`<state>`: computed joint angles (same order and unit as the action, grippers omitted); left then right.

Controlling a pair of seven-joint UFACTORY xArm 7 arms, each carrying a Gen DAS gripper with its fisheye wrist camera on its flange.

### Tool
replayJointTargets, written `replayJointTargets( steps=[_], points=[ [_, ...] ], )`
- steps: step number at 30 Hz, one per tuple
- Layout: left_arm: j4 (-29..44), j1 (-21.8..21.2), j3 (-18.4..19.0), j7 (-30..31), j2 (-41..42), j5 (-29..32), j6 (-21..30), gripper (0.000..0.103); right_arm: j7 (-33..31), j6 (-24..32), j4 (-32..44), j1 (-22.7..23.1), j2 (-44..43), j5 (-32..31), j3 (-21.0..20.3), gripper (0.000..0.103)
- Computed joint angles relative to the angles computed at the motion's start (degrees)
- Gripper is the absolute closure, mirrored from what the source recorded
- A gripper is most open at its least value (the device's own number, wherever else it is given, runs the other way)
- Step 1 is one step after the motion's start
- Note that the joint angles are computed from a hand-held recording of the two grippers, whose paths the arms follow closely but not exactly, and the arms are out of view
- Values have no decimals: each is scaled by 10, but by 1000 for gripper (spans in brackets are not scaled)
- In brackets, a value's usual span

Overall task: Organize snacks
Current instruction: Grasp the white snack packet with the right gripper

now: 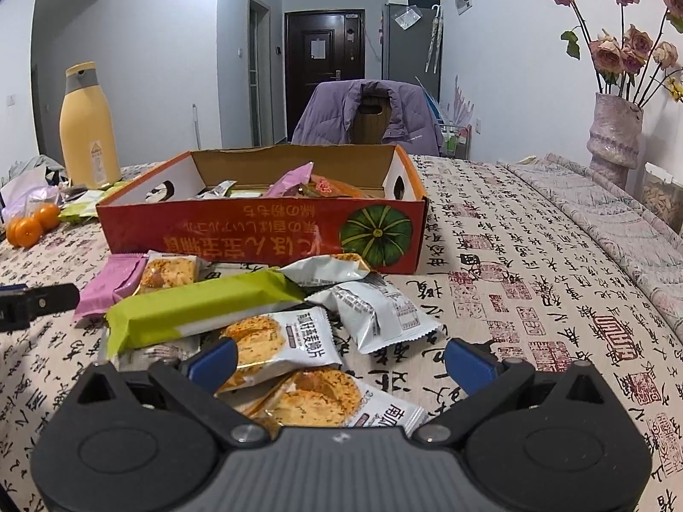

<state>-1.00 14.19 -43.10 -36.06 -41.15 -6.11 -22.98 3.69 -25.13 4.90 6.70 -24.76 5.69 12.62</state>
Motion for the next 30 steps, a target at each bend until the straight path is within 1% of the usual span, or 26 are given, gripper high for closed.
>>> replayJointTargets(
  steps=[5,10,14,15,17,19,20,21,23,24,25,27,28,30],
  points=[
    [-4,-8,13,3,7,-1,-10,0,-11,21,15,-17,14,11,22,0],
    [-2,-12,14,10,10,-8,-10,0,-15,29,29,-2,28,-5,7,0],
    [-2,-14,15,11,12,-13,-11,0,-26,36,46,8,47,-19,6,0],
    [-3,-15,14,11,13,-14,-12,0,-32,41,53,6,53,-19,11,0],
    [-4,-17,17,12,15,-16,-14,0,-51,53,69,-12,69,-5,41,0],
    [-5,-21,22,15,18,-17,-17,0,-71,58,82,-28,84,11,67,3],
    [-5,-22,25,17,20,-17,-19,0,-77,59,87,-26,90,12,68,4],
    [-5,-24,27,19,22,-18,-20,0,-82,54,90,-25,96,16,69,10],
    [-5,-26,29,23,25,-22,-21,0,-81,52,97,0,106,3,41,13],
    [-5,-28,30,25,26,-24,-22,0,-84,50,99,3,108,5,39,15],
    [-5,-30,31,27,27,-26,-23,0,-82,47,97,15,109,-2,25,21],
    [-5,-33,35,31,32,-29,-28,0,-54,39,90,61,107,-57,-40,29],
    [-5,-35,36,33,33,-32,-27,0,-44,34,86,74,105,-78,-61,32],
    [-5,-38,38,37,36,-37,-28,0,-34,26,79,82,102,-99,-77,34]
  ],
)
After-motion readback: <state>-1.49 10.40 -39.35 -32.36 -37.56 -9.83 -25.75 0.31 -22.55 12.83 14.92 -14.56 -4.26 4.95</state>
